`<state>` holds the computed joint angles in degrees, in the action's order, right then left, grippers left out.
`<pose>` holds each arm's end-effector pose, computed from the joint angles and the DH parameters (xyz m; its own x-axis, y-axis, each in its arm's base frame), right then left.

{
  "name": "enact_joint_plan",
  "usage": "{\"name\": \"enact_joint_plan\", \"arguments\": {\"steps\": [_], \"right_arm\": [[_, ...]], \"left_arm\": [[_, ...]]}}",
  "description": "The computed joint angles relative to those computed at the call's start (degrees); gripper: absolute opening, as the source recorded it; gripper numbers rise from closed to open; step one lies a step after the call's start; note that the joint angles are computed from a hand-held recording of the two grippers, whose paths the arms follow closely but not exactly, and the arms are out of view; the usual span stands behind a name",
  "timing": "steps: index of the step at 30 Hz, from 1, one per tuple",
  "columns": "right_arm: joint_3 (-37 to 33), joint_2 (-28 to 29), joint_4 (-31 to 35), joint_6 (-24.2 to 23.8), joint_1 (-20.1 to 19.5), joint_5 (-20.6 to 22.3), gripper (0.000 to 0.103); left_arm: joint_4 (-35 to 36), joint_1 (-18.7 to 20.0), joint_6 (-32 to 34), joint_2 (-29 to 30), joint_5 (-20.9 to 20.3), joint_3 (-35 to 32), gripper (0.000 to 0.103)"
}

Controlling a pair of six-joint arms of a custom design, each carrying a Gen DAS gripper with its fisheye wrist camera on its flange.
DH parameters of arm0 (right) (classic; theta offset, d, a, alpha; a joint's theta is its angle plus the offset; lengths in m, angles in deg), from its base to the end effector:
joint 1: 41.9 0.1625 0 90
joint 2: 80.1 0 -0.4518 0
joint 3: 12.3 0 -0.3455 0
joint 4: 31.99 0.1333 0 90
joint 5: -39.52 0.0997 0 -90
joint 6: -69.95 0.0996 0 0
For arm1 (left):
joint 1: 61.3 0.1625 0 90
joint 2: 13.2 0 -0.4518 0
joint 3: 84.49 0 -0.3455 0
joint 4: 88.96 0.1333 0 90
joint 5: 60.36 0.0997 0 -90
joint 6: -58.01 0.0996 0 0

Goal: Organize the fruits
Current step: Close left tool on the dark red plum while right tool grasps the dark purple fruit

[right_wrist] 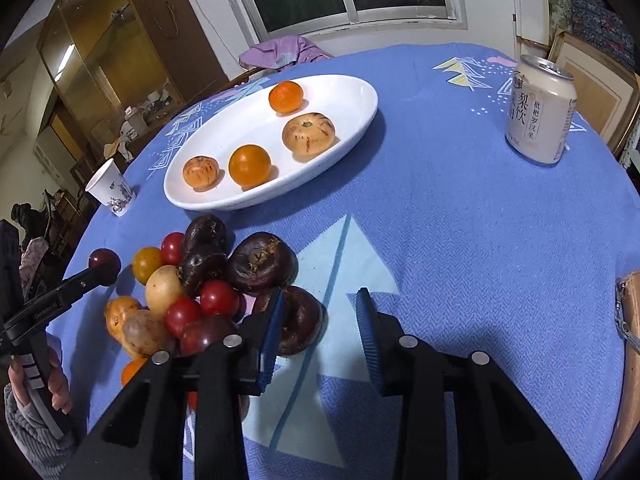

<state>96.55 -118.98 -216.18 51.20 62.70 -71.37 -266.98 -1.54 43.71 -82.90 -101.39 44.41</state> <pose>0.2457 -0.5551 0.0775 -0.8171 -0.3726 0.4398 -0.5201 0.8055 -0.2839 -0.0478 -0.4959 0.2802 -0.8360 -0.1710 -0.5214 0.2423 0.7375 -0.6304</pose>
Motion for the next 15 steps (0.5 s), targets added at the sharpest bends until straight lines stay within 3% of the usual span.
{"name": "enact_joint_plan", "arguments": {"steps": [12, 15], "right_arm": [[-0.1, -0.1, 4.9, 2.1, -0.7, 5.5, 0.038], [0.3, -0.2, 4.3, 1.9, -0.9, 6.9, 0.031]], "left_arm": [[1.1, 0.3, -0.2, 0.4, -0.3, -0.4, 0.038], [1.7, 0.6, -0.5, 0.6, -0.3, -0.6, 0.038]]}}
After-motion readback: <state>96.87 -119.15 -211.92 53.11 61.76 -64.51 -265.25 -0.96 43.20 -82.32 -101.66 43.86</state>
